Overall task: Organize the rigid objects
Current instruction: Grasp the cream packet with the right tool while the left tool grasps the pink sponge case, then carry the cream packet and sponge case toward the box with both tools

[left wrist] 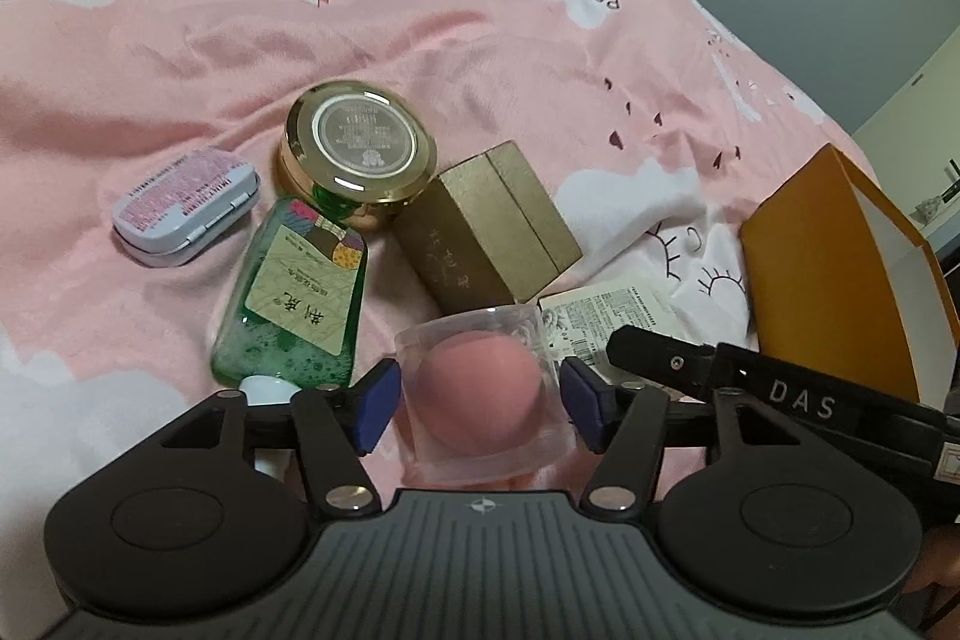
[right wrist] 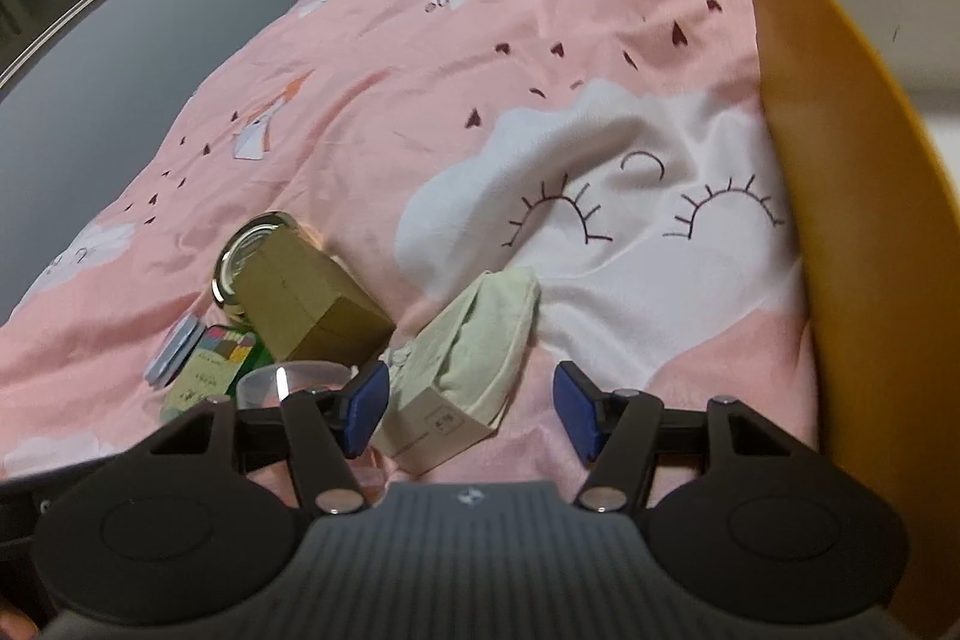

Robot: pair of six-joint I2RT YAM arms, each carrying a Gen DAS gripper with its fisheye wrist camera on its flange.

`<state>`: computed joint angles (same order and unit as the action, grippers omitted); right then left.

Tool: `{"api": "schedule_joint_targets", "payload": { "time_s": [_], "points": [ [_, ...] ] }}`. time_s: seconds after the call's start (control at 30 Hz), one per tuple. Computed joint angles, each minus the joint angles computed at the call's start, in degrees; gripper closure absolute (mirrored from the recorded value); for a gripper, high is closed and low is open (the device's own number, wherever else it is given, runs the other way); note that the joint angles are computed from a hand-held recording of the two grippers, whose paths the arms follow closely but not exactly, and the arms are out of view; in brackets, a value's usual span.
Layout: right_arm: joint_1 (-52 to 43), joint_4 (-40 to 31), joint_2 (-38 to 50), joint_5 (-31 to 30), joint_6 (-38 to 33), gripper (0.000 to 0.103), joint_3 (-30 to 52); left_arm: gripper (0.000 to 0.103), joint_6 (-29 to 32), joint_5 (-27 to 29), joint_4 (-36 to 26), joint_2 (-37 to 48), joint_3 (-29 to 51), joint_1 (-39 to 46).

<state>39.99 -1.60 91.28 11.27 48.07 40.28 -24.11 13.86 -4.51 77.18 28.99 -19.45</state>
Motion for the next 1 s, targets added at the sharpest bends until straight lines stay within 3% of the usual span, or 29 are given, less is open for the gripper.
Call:
{"api": "schedule_joint_targets", "payload": {
  "time_s": [0.13, 0.3, 0.47, 0.63, 1.0],
  "points": [
    [-1.38, 3.47, 2.29, -1.85, 0.40, 0.045, -0.16, 0.025, 1.18, -1.54, 0.59, 2.29, 1.01, -1.09],
    [-2.28, 5.62, 4.57, -2.67, -1.34, 0.060, 1.01, 0.023, 1.49, -2.60, 0.03, 4.11, 2.26, -2.02],
    [-3.23, 7.22, 2.48, -6.90, -1.68, 0.069, -0.24, 0.023, 3.83, -4.32, -2.44, 5.86, 4.06, -3.35],
    [-5.15, 9.02, 6.36, -11.63, 0.08, 0.069, 0.40, 0.030, 4.49, -4.42, -2.53, 6.84, 4.58, -3.70],
    [-1.33, 6.23, -2.60, -7.27, -0.02, 0.078, -2.70, 0.032, 5.71, -4.93, -5.78, -2.93, 1.03, -3.59]
  ]
}}
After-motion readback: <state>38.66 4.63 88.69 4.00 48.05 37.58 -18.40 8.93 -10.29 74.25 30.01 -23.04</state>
